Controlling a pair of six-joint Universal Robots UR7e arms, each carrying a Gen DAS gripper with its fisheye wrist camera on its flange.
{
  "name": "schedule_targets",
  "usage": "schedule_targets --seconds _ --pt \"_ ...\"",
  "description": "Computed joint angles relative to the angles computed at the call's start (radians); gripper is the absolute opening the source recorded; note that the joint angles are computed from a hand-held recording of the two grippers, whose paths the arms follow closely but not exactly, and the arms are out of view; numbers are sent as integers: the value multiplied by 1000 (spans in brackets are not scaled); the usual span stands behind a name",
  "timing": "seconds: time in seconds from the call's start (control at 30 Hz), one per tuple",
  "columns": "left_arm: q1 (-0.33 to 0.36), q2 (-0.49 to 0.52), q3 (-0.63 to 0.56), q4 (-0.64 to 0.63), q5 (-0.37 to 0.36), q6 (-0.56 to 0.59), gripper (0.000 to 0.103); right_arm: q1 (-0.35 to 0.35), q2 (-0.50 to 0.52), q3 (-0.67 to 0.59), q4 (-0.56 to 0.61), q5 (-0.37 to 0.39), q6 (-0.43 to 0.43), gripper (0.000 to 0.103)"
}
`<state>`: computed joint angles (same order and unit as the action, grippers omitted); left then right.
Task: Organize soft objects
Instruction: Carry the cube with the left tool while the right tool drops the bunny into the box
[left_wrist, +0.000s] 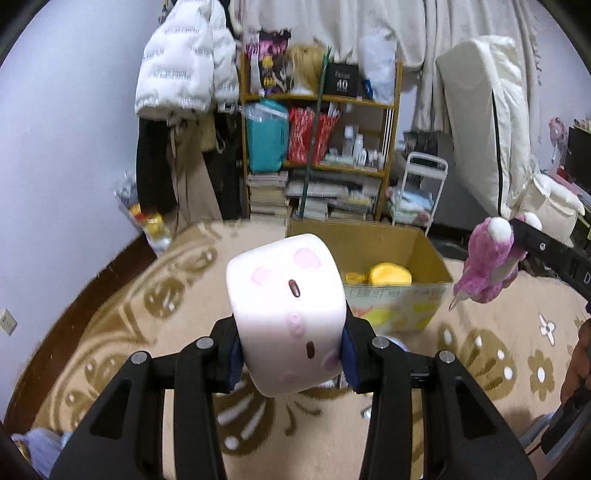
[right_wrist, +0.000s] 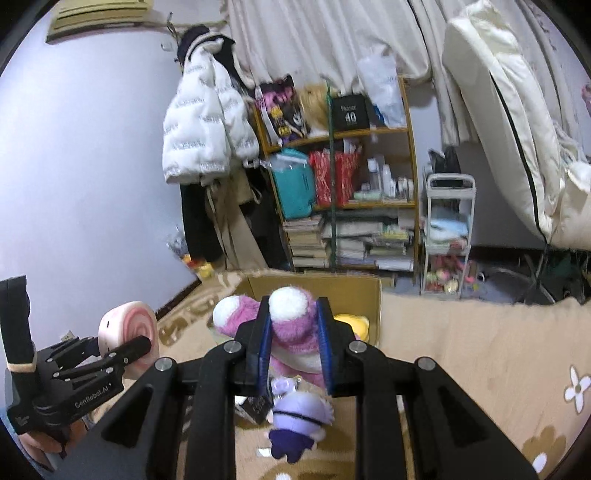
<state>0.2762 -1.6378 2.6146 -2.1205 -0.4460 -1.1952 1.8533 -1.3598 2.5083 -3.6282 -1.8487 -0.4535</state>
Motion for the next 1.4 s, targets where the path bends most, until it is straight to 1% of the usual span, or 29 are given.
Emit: schedule_targets --seconds 0.1,0.2,0.37,0.47,0.5,0.53,0.6,0.73,0.8,0.83,0.9,1.03,1.07,1.2,1.33,1.4 --pt "-2 6 -21 -25 45 45 41 6 -2 -15 -6 17 -1 23" --pt "17 39 -35 -110 90 140 41 11 12 -36 -24 29 -14 23" --pt "65 132 -48 -406 132 389 41 4 48 -81 -40 52 -31 23" --pt "102 214 -68 -607 154 544 41 -4 67 -106 -42 67 -36 23" --pt "111 232 -75 -638 158 571 41 -7 73 -113 -44 75 -38 23" --pt "126 261 -85 -696 161 621 41 -13 79 -122 -42 84 -43 23" --pt "150 312 -103 -805 159 710 41 -19 89 -132 -42 92 -55 23" --pt "200 425 -134 -1073 134 905 41 -36 120 -157 -42 106 -80 23" --pt "215 496 -146 -1232 150 999 41 -46 132 -167 -32 112 -87 23" --pt "225 522 -154 -1293 146 1042 41 -49 136 -169 -31 111 -90 23" --pt "248 561 -172 -1372 128 1100 41 -60 147 -174 -32 117 -93 23" --pt "282 612 -192 -1461 99 1168 41 -79 167 -171 -35 125 -68 23" --pt "292 618 -195 -1466 88 1169 41 -84 173 -172 -35 126 -65 23" --pt "337 639 -207 -1449 32 1162 41 -110 198 -177 -29 134 -57 23" --pt "365 661 -217 -1434 16 1154 41 -132 213 -177 -26 138 -67 23" --pt "380 655 -218 -1420 -8 1141 42 -141 221 -181 -19 126 -62 23"
